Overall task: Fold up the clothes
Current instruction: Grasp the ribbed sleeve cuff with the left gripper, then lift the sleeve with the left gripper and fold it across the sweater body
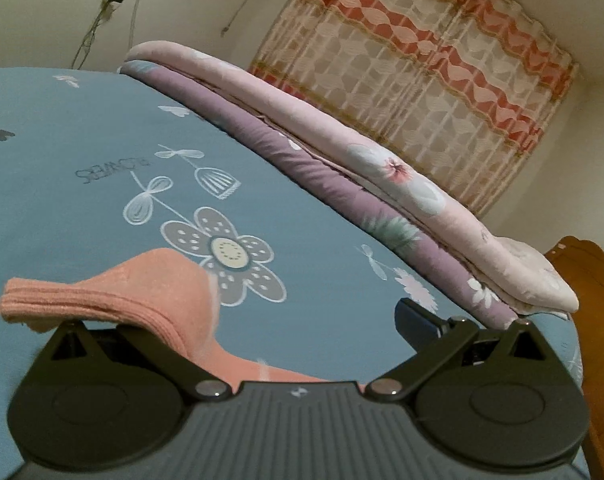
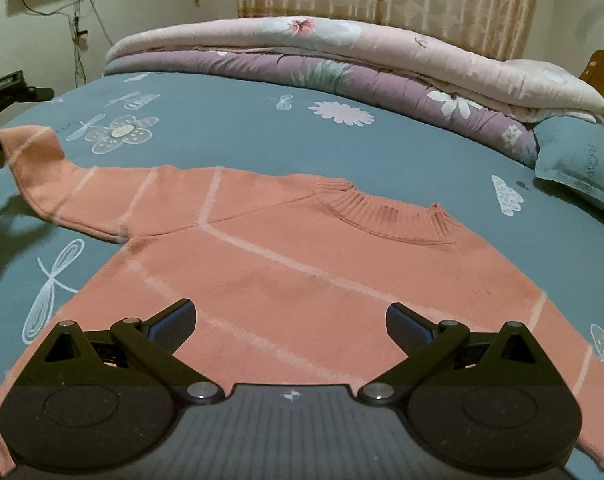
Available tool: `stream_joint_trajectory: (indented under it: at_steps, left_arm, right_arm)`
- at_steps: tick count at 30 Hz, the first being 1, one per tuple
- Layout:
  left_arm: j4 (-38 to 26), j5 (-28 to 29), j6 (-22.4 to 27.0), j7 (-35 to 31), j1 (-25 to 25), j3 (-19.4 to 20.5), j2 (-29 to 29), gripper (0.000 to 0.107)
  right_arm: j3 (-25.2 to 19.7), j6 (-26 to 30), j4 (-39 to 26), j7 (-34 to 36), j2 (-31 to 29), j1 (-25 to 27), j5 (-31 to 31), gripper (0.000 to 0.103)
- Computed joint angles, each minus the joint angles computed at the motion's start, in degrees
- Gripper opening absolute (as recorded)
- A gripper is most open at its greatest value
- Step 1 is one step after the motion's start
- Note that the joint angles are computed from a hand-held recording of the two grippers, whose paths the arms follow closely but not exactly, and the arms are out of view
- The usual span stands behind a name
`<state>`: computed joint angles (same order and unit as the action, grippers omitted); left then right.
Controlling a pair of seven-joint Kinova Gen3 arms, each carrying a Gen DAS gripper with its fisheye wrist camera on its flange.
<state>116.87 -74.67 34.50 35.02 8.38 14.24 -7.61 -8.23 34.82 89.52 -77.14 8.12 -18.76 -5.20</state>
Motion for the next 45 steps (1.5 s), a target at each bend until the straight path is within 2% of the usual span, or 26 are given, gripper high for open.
stream_joint_trajectory:
  at_steps: [3,7,9,10,13,22,33,37,45]
  left_arm:
    - [-2.07,2.82,2.2,-3.24,1.06,0.68,0.59,0.1]
    - [-4.2,3.41,6.44,-4.77,2.93,1.8,1.79,0.099]
    - [-5.18,3.85,8.4,-5.72,4.05,1.83,2.47,0.091]
    - [-6.0,4.96,9.45,-6.72,4.63,1.66,2.9,0.091]
    - [-7.06,6.54,10.59,-6.36,5.88,0.98,3.22,0.09]
    - [-11.65,6.26,13.0,-5.58,9.55,1.46,5.31,0.087]
    - [-19.31,6.46,11.21,-8.7,15.34,-1.66,10.66,0.087]
    - [-21.86,6.68,10.04,-10.16,17.12,-3.08,12.46,0.087]
    - [-24.62,6.6,6.34,-7.72,20.51,-6.45,16.24,0.087]
  right_arm:
    - [-0.45,-0.72,1.81,3.75,-1.47,2.07,-4.08,0.103]
    - [-0.09,-0.81,3.91,9.59,-2.93,4.84,-10.29,0.103]
    - [0.34,-0.32,4.63,12.54,-3.43,6.09,-13.25,0.103]
    - [0.59,-0.03,4.97,14.0,-3.67,6.69,-14.7,0.103]
    - [1.52,0.67,5.99,18.16,-4.49,8.35,-18.57,0.103]
    - [4.31,2.19,8.62,27.09,-5.94,11.93,-27.51,0.103]
    - [6.14,5.18,9.56,34.54,-5.66,15.06,-35.59,0.103]
    - [5.89,7.13,8.36,35.83,-4.62,15.61,-36.0,0.103]
    - [4.78,9.33,6.69,37.59,-3.43,15.87,-35.1,0.103]
